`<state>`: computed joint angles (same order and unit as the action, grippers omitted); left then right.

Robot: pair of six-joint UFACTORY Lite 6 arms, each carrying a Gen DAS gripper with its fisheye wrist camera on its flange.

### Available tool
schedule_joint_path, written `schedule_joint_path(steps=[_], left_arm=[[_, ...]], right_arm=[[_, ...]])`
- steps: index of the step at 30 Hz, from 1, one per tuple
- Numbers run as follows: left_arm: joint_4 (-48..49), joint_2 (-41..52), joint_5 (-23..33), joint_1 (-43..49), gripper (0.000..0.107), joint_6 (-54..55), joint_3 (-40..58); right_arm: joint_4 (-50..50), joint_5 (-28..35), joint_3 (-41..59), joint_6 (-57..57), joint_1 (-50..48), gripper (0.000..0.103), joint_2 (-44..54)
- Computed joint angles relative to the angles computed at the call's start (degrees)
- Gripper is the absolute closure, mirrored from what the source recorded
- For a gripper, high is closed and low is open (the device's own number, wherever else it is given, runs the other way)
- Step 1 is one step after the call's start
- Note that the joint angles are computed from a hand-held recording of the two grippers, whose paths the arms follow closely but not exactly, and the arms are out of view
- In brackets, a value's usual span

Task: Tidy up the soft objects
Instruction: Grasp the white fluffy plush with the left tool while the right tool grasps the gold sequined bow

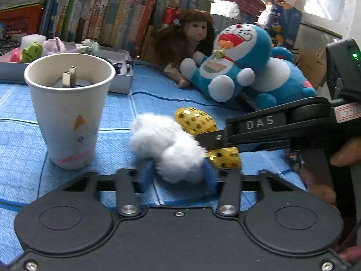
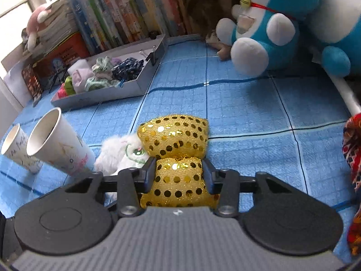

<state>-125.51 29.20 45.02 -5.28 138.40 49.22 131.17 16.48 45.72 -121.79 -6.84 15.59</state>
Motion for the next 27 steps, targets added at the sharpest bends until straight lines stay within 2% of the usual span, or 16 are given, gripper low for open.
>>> schedule_joint_path(steps=[5, 8, 11, 16, 21, 24, 27], left_arm=[[1.81, -2.98, 0.02, 1.48, 0.076, 1.44, -3.82], [6.94, -5.51, 1.25, 5.22, 0.076, -0.32, -6.59], [14.05, -7.79, 3.13, 10.77, 0.076, -1.22, -9.06], [24.69, -10.81, 5.66, 21.00, 0.075, 0.98, -12.35], [32.97, -11.06, 8.50, 31.59, 0.074, 2.01, -11.45], [33.45, -10.65, 10.03, 36.49, 0.065, 2.53, -10.09], [29.81, -10.44, 10.95, 39.46, 0.059, 5.16, -9.78]], right_arm=[[-11.25, -1.23, -1.52, 9.81, 0.86, 0.061, -3.14], [-18.24, -0.09, -4.38, 16.61, 1.23, 0.062, -6.42], [-20.44, 0.36, -7.45, 19.75, 3.36, 0.062, -9.52], [-16.05, 1.10, -11.77, 18.31, 9.28, 0.062, -13.52], [-8.86, 3.66, -10.68, 14.39, 14.85, 0.061, -11.32], [-8.23, 5.91, -7.53, 14.80, 16.86, 0.061, -7.37], [-6.18, 6.95, -4.33, 13.83, 19.09, 0.061, -3.71]])
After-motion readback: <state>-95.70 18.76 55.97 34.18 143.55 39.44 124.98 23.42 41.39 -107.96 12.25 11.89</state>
